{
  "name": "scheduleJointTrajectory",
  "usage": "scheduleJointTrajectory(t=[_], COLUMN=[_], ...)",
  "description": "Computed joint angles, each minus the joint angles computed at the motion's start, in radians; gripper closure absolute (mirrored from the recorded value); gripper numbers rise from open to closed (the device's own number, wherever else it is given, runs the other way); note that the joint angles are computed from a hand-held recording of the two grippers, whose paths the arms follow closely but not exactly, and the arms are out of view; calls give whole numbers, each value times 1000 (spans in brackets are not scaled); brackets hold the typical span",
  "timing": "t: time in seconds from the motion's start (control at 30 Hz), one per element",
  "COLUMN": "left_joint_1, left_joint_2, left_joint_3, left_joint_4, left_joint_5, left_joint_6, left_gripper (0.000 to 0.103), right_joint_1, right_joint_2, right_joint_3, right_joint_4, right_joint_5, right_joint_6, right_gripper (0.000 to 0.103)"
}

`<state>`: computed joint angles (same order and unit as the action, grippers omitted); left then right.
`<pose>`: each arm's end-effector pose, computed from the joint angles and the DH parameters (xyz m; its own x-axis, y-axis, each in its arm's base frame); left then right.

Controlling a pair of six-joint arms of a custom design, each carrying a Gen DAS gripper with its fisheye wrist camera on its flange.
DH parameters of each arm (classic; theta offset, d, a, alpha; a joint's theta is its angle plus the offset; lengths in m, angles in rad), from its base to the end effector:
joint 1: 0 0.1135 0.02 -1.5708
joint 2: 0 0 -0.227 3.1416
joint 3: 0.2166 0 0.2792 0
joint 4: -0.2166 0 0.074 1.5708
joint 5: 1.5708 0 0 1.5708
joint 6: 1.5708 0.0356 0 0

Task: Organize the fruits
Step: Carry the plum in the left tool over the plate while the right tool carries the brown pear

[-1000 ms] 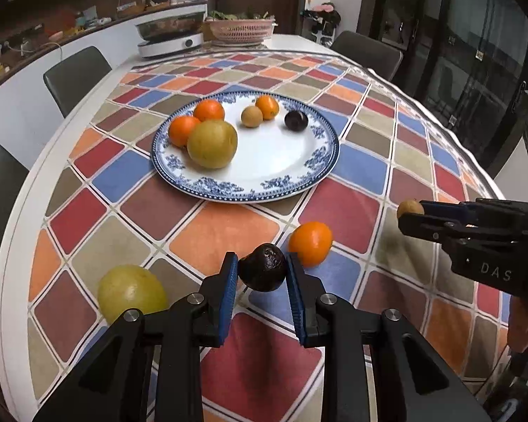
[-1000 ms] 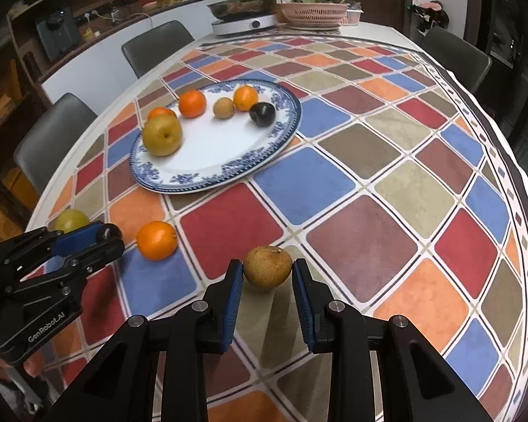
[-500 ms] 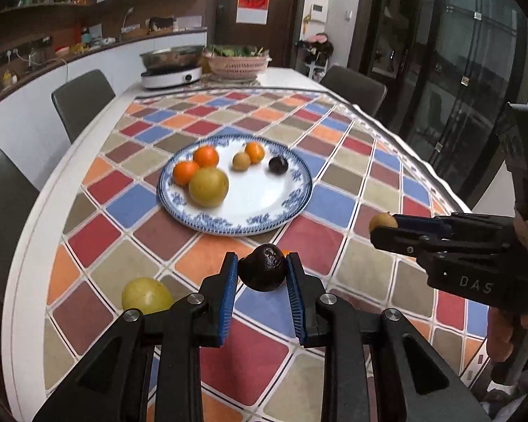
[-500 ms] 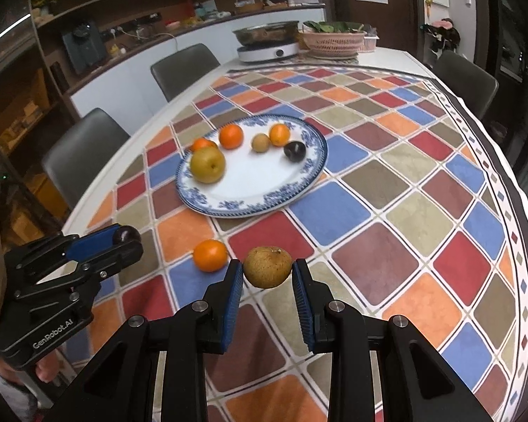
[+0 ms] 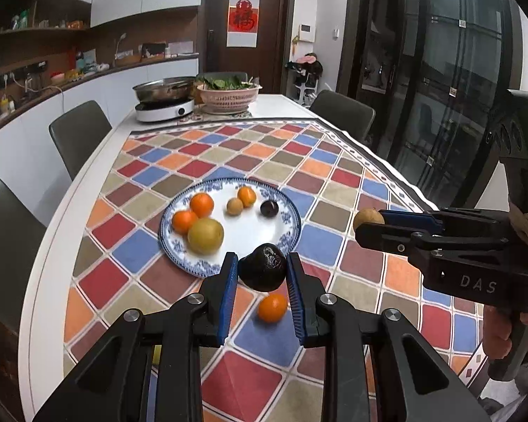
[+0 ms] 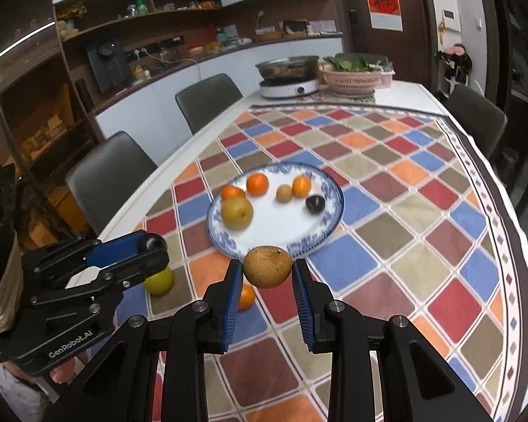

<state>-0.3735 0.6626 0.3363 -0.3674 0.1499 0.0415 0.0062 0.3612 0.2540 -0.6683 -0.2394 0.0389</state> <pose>0.1866 -0.0788 0.1528 -0.5754 0.2696 -0.7722 0.4920 0.8683 -0.0635 0.1627 0.0094 0.1482 -0.7063 0.0334 -0.7071 -0.1480 0.9698 0.1937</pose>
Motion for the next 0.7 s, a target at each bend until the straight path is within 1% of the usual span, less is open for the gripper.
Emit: scheduleJointTrajectory(t=[0.27,0.5,0.7], left_joint_1=[31,64,100], left_joint_2=[156,370,555], left_joint_3=[92,205,322], left_joint_4=[79,150,173], left_joint_5=[13,40,72], left_joint_6=[27,49,73], left_gripper=[75,75,75], right_joint_1=[3,-11,-7], right_joint_2=[154,409,630], right_joint_3=[74,180,281], right_joint_4=[124,260,353], right_joint_5=[19,7,1], right_joint_6=[-27,-61,-71], right_gripper=[73,73,73])
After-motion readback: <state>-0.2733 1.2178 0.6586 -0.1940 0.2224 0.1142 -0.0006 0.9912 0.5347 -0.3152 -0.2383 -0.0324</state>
